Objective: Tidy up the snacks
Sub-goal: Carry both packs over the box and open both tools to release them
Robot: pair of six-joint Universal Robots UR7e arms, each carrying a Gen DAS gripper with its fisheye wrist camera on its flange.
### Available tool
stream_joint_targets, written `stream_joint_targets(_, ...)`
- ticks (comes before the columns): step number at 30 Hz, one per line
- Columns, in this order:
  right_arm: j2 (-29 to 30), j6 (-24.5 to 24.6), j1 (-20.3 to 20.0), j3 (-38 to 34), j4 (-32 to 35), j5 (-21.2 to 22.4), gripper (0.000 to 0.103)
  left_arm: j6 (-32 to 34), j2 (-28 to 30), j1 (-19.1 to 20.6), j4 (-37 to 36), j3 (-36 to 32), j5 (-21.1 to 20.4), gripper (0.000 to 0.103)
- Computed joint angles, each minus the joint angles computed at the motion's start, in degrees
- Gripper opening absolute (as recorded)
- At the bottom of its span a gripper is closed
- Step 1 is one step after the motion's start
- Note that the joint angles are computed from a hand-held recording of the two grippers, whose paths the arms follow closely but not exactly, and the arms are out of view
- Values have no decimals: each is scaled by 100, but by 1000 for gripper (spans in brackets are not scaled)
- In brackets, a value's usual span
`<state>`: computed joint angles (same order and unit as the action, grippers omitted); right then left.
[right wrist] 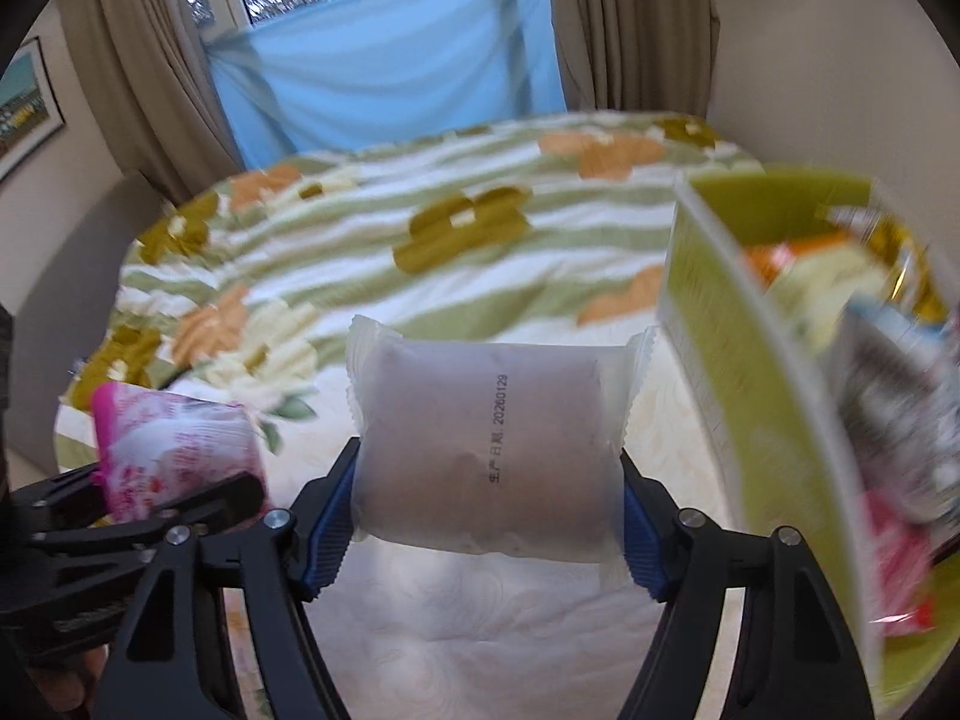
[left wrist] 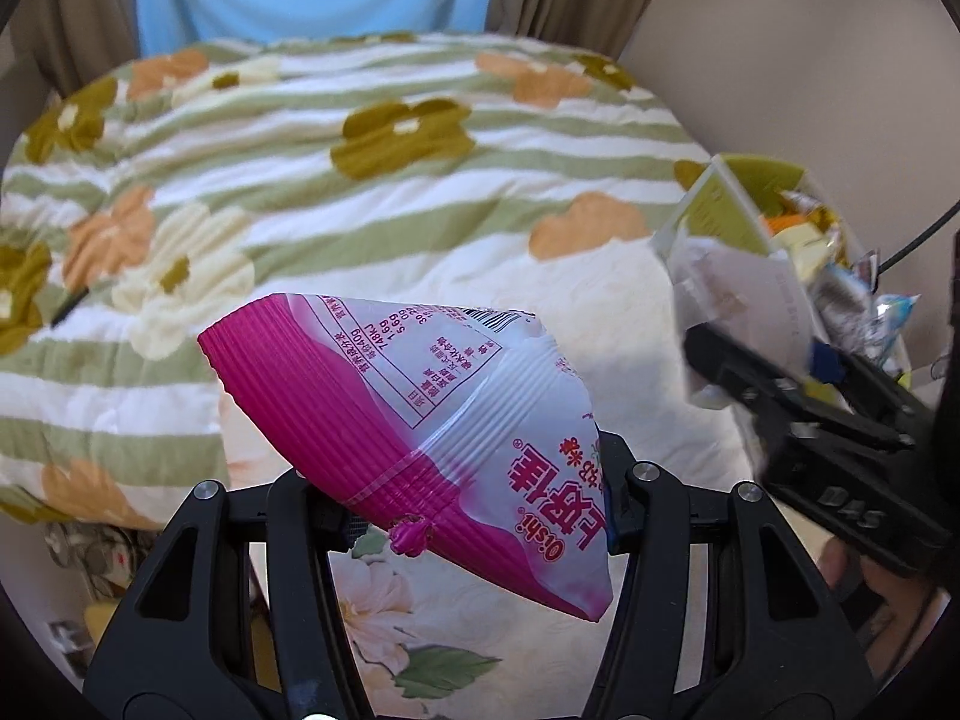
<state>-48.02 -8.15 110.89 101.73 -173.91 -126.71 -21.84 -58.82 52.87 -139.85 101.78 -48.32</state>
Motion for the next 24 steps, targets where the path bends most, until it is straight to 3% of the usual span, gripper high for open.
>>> stream_joint_targets(10, -1332, -203, -13, 162, 658, 414, 70, -233, 674, -722, 23, -949, 122, 51)
stream_joint_targets(24, -2777, -1104, -900, 190, 1325, 588, 70, -412, 2954, -1230, 374, -3430, -386, 51)
